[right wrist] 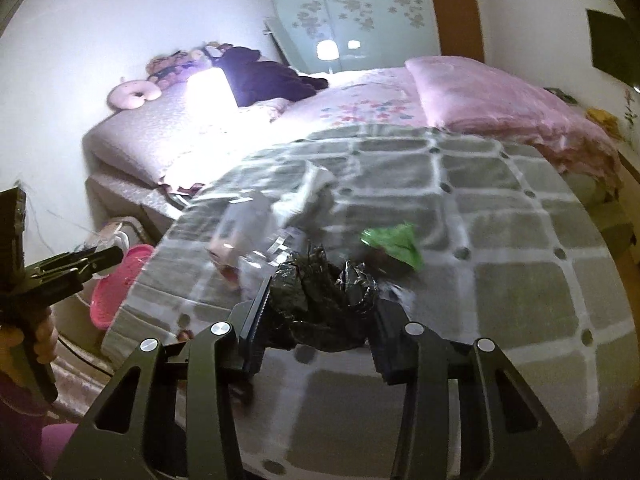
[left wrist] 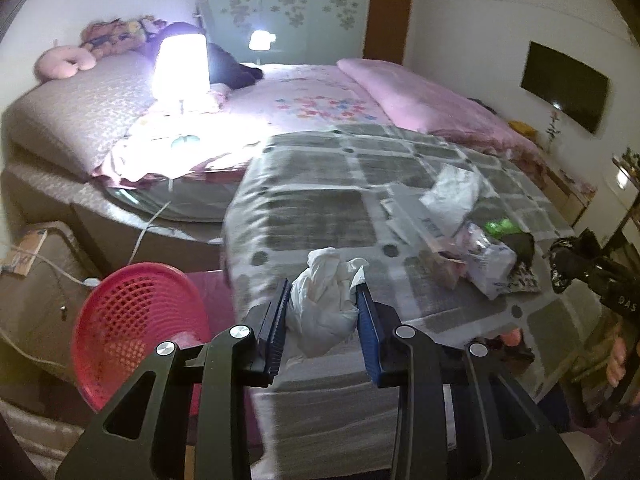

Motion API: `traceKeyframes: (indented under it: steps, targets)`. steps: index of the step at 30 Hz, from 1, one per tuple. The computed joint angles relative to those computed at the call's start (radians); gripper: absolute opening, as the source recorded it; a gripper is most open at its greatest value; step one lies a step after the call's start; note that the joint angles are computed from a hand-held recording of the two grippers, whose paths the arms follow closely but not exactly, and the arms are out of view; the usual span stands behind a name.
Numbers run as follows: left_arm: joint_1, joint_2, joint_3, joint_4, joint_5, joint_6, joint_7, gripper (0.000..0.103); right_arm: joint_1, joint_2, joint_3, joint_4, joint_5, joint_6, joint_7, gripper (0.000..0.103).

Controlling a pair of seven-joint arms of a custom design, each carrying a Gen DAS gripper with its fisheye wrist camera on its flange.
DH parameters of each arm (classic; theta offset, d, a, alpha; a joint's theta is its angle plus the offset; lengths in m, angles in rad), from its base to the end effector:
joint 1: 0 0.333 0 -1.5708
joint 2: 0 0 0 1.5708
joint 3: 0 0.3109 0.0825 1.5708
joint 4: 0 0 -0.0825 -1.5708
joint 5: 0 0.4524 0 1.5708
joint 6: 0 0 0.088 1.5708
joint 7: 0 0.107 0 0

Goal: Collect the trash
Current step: 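Drop the tissue from the left tool into the wastebasket while the right tool drops the black bag in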

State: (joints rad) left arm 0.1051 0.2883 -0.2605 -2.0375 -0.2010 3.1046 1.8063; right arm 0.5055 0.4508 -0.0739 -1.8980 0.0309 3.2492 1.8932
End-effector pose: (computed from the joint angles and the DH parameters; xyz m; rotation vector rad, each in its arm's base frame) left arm 0.6853 -0.0821 0.3472 -1.6544 1.9277 -0.8562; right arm 0.6608 0.3064 0.3215 -1.6907 1.5299 -0.4563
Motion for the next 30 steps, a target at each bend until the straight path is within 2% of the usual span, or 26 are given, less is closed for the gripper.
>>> traceKeyframes:
  steps: [2,5,7,9,10,11,13,16,20,22,25,30]
  targets:
    - [-0.032,-0.011,0.051,-0.01,0.025,0.007,-0.041,0.03,-0.027,0.014,0.036,0.031,-0.009,-0.01,-0.015,0.041]
    - [-0.133,-0.032,0.187,-0.034,0.122,0.025,-0.164,0.03,-0.063,0.035,0.087,0.073,-0.02,-0.03,-0.037,0.041]
    - [-0.22,-0.044,0.303,-0.049,0.215,0.033,-0.274,0.03,-0.09,0.056,0.129,0.113,-0.028,-0.049,-0.059,0.041]
    - [-0.256,-0.053,0.36,-0.06,0.272,0.037,-0.344,0.03,-0.108,0.077,0.162,0.152,-0.033,-0.066,-0.081,0.041]
    - [-0.293,-0.058,0.414,-0.068,0.313,0.04,-0.398,0.03,-0.118,0.085,0.178,0.166,-0.033,-0.072,-0.093,0.041]
    - [-0.312,-0.061,0.444,-0.072,0.343,0.041,-0.434,0.03,-0.131,0.101,0.204,0.195,-0.036,-0.083,-0.112,0.041]
    - [-0.393,-0.065,0.555,-0.081,0.432,0.044,-0.545,0.03,-0.131,0.128,0.224,0.244,-0.038,-0.105,-0.139,0.041]
    - [-0.486,-0.066,0.688,-0.089,0.551,0.043,-0.688,0.03,-0.14,0.169,0.263,0.313,-0.031,-0.138,-0.186,0.041]
    - [-0.528,-0.069,0.768,-0.096,0.655,0.036,-0.815,0.03,-0.148,0.246,0.328,0.435,-0.006,-0.211,-0.272,0.041]
    - [-0.534,-0.067,0.79,-0.098,0.698,0.03,-0.868,0.03,-0.143,0.289,0.352,0.506,0.016,-0.257,-0.317,0.041]
    - [-0.548,-0.061,0.828,-0.1,0.769,0.022,-0.96,0.03,-0.11,0.36,0.359,0.626,0.041,-0.328,-0.369,0.041]
    - [-0.481,-0.056,0.787,-0.096,0.808,0.008,-1.025,0.03,-0.045,0.468,0.344,0.813,0.086,-0.437,-0.428,0.042]
